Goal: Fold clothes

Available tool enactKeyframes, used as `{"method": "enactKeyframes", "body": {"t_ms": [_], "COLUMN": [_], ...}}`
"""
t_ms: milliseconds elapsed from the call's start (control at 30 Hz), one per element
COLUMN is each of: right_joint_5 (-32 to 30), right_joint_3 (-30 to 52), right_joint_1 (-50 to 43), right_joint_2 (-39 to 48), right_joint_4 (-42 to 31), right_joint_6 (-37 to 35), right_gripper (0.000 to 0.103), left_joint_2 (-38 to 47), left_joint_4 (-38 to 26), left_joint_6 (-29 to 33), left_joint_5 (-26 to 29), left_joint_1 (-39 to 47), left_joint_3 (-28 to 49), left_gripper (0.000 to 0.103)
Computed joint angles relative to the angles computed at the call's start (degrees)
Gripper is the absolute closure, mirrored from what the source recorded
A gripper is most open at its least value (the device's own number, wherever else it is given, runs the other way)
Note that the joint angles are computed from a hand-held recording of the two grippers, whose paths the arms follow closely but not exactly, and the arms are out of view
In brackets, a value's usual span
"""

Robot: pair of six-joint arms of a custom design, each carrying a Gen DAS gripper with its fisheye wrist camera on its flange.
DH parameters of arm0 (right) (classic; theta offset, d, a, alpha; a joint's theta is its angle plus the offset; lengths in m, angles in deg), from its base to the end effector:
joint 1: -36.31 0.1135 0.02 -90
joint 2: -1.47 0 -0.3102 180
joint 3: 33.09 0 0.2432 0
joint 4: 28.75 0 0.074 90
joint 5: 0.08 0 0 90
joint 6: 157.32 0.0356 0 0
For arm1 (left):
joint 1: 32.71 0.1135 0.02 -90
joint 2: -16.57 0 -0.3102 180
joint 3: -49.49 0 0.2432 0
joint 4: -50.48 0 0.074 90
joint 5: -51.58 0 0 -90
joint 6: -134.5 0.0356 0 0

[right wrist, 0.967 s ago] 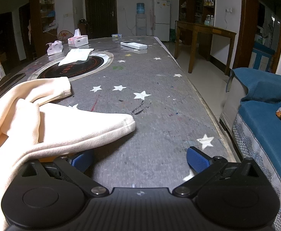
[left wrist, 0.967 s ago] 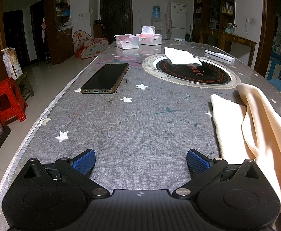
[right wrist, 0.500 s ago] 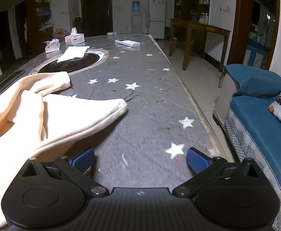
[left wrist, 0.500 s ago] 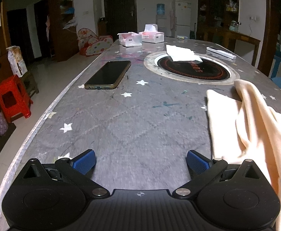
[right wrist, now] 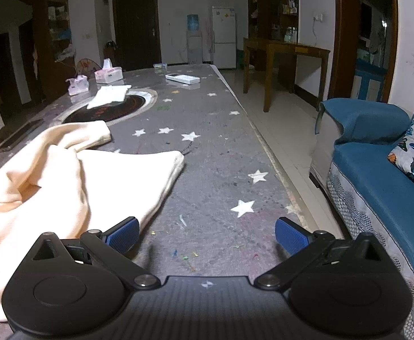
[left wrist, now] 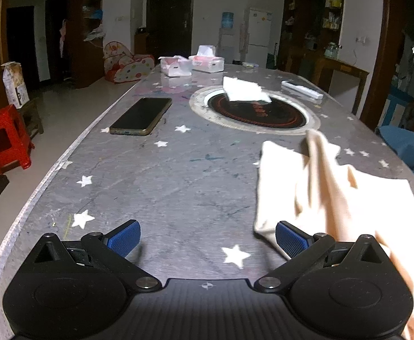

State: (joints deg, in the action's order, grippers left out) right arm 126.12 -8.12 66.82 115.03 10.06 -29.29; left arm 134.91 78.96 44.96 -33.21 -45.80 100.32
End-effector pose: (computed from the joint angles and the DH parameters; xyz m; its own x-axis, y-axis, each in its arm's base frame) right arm 0.1970 0.0917 0.0763 -0.5682 0.2422 -0.7865 0.3414 0.9390 0.0426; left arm 0.3356 -0.0814 0.0929 -0.6110 0.1503 -0.7773 0.2992 0.9528 -0.0509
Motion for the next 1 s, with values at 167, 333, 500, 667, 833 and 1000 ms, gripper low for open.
{"method": "enactKeyframes", "body": {"t_ms": [167, 333, 500, 667, 833, 1000], "right_joint_5": [0.2, -0.1, -1.2, -2.6, -4.8, -7.9], "right_joint_3": [0.1, 0.7, 2.0, 3.2, 5.3, 7.7], "right_joint_1": [1.5, 2.6, 2.9, 2.9, 2.3, 0.9], "right_joint_2": [-2.2, -3.2, -3.2, -3.4, -2.8, -2.1], "right_joint_4": [-0.3, 0.0, -0.1, -0.1, -0.5, -1.1], "right_joint_6": [-0.8, -1.7, -2.9, -4.5, -6.8, -9.5], "right_gripper": [0.000, 0.000, 0.000, 0.000, 0.001, 0.007], "left_joint_2": [-2.6, -3.7, -3.1, -1.6, 1.8, 6.4], "left_joint_4": [-0.5, -2.0, -3.9, -7.0, -12.5, -19.0], "left_joint_6": [-0.6, 0.0, 0.8, 1.3, 1.7, 1.8], "left_joint_5": [1.4, 2.4, 2.6, 3.1, 2.9, 3.7], "left_joint_1": [-1.3, -3.1, -5.2, -7.3, -9.0, -9.9], "left_joint_3": [-0.6, 1.0, 3.9, 8.4, 15.8, 24.2], "left_gripper": [0.000, 0.000, 0.001, 0.006, 0.014, 0.027]}}
